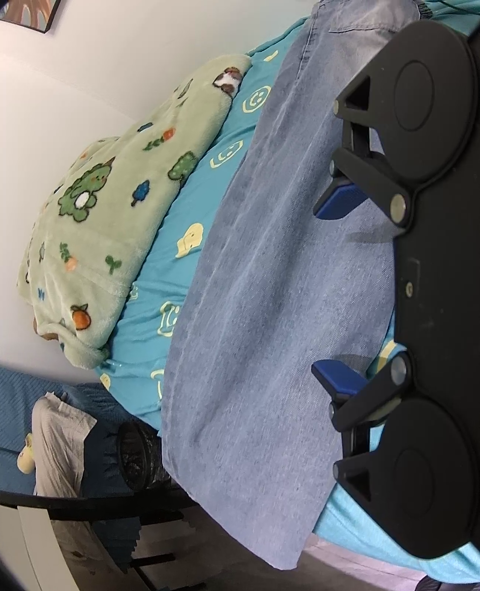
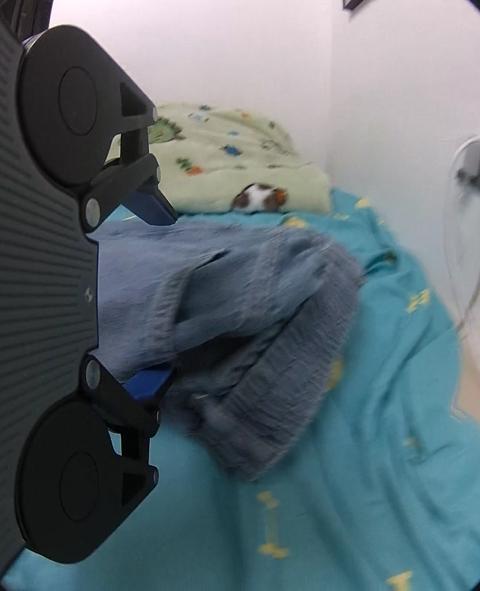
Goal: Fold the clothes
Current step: 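Grasp the elastic waistband with the right gripper and lift it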
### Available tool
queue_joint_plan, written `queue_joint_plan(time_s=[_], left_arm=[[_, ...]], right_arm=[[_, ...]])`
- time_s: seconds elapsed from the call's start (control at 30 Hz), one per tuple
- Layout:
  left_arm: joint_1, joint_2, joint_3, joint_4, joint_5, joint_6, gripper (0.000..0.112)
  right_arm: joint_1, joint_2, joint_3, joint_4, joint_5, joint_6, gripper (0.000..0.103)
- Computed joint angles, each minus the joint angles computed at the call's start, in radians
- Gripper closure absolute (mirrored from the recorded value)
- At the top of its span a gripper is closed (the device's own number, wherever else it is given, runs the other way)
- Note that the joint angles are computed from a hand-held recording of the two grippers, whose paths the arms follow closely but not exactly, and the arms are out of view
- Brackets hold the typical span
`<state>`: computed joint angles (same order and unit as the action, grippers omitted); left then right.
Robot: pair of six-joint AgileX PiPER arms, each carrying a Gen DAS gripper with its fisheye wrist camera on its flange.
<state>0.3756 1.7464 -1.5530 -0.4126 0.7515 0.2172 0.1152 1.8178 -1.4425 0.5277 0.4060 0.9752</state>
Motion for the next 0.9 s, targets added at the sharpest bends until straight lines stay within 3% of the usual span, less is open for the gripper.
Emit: queue_joint_plan(time_s=[0.13, 0.3, 0.43, 0.5, 0.57, 0.67, 0.77, 0.9], left_arm=[[0.002, 0.005, -0.003, -0.009, 0.012, 0.000, 0.031], [0.000, 0.008, -0.002, -0.003, 0.009, -0.011, 0.031], [0.006, 0.009, 0.004, -0.006, 0.012, -0.013, 0.031], [0.015, 0.009, 0.006, -0.021, 0.019, -0.002, 0.031], [0.020, 0.010, 0.006, -0.029, 0.022, -0.001, 0.031], [0.024, 0.011, 0.003, -0.040, 0.026, 0.001, 0.031], [0.028, 0.005, 0.012, -0.063, 0.023, 0.019, 0.031], [0.040, -0.004, 0.027, -0.104, 0.018, 0.051, 0.031]], right_arm=[[0.017, 0.045, -0.042, 0.086, 0.070, -0.054, 0.016], [0.012, 0.143, -0.147, -0.053, 0.111, 0.094, 0.015], [-0.014, 0.212, -0.210, -0.089, 0.084, 0.108, 0.013], [-0.025, 0.231, -0.238, -0.088, 0.090, 0.068, 0.020], [-0.021, 0.229, -0.261, -0.160, 0.096, 0.070, 0.051], [0.004, 0.204, -0.270, -0.285, 0.059, 0.060, 0.072], [0.054, 0.176, -0.262, -0.489, -0.054, 0.058, 0.079], [0.093, 0.151, -0.252, -0.741, -0.209, 0.051, 0.079]])
